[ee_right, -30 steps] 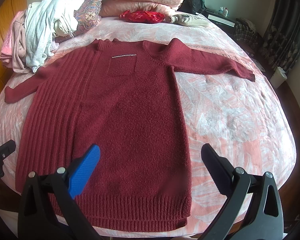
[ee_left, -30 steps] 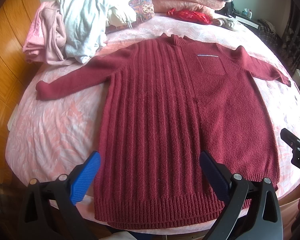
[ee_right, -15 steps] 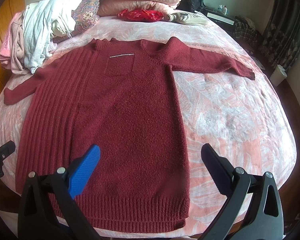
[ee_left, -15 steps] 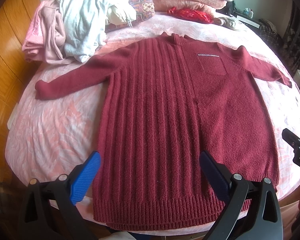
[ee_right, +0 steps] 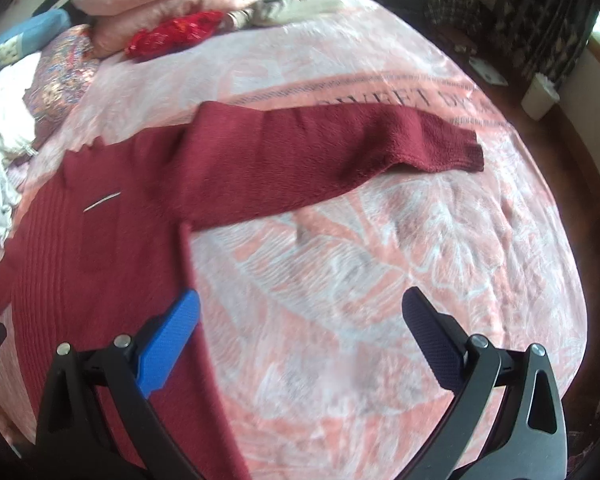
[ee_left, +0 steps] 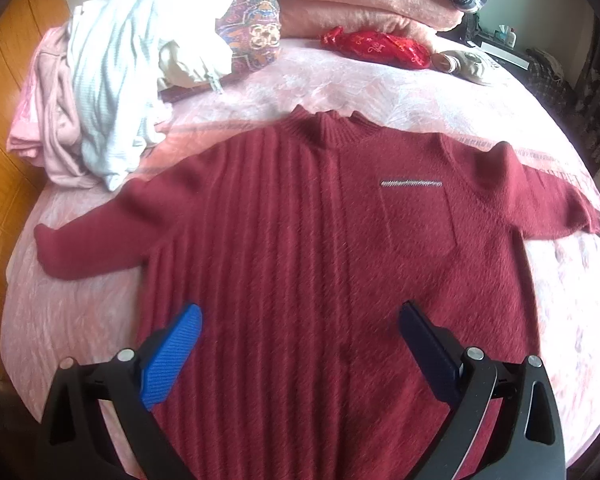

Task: Fold small clothes
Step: 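Move the right tool to the sweater sleeve cuff and grasp it, then fold the held sleeve across the sweater front with the right tool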

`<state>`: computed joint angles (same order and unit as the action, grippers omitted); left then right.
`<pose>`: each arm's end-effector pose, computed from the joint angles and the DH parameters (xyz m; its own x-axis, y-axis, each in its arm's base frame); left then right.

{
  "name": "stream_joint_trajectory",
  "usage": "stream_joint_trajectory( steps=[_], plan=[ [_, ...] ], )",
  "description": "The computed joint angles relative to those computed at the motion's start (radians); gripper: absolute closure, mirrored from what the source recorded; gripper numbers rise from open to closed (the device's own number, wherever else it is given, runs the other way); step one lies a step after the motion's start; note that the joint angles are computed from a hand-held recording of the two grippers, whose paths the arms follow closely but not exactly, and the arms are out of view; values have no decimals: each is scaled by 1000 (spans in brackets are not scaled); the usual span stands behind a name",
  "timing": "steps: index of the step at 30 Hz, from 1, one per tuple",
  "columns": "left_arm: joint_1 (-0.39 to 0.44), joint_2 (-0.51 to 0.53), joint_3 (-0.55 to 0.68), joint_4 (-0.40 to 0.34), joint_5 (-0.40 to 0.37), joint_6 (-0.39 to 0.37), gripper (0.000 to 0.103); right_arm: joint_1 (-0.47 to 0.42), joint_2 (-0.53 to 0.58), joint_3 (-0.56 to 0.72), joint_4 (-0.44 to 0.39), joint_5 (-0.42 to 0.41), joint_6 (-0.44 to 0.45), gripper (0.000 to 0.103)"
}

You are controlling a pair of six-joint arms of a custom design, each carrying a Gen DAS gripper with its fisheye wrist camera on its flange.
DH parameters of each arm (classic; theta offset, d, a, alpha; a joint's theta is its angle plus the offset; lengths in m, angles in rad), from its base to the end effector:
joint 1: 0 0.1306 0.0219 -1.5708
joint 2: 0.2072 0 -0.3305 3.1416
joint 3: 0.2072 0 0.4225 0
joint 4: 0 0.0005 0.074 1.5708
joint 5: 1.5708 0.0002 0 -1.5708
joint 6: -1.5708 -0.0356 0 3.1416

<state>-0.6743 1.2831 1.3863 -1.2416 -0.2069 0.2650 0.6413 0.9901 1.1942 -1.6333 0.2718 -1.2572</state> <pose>0.3644 -0.2825 0.4046 -0.8269 0.3328 -0.4533 0.3391 0.9381 0.0702 0.2706 0.1894 0.4167 -0.7640 0.5731 -0.2964 0.5862 0.8085 0.0522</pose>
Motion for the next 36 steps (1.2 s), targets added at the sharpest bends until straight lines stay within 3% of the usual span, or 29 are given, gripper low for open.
stream_joint_trajectory(
  steps=[1, 6, 9, 16, 22, 23, 24, 28, 30, 32, 36],
  plan=[
    [-9, 39, 33, 7, 8, 10, 4, -81, -36, -50, 38, -64, 62, 3],
    [-71, 232, 201, 28, -10, 41, 4, -403, -129, -198, 137, -232, 243, 3],
    [-94, 340, 304, 22, -13, 68, 4, -550, -149, -245, 168, -288, 330, 3],
    [-130, 460, 423, 27, -54, 66, 4, -749, -128, -266, 209, -297, 461, 3],
    [-120, 495, 452, 28, -75, 61, 4, -856, -122, -286, 214, -297, 529, 4],
    [-117, 497, 451, 25, -78, 63, 4, -875, -133, -299, 223, -312, 528, 9],
    [-112, 498, 450, 23, -79, 63, 4, -894, -142, -311, 231, -323, 527, 20],
    [-94, 483, 418, 31, -89, 61, 4, -917, -175, -327, 221, -290, 541, 51],
    [-84, 471, 401, 33, -96, 55, 4, -934, -213, -337, 226, -287, 566, 84],
    [-73, 460, 382, 37, -108, 45, 4, -953, -251, -349, 252, -315, 561, 90],
    [-41, 439, 345, 32, -105, 38, 4, -884, -263, -326, 251, -242, 516, 91]
  ],
)
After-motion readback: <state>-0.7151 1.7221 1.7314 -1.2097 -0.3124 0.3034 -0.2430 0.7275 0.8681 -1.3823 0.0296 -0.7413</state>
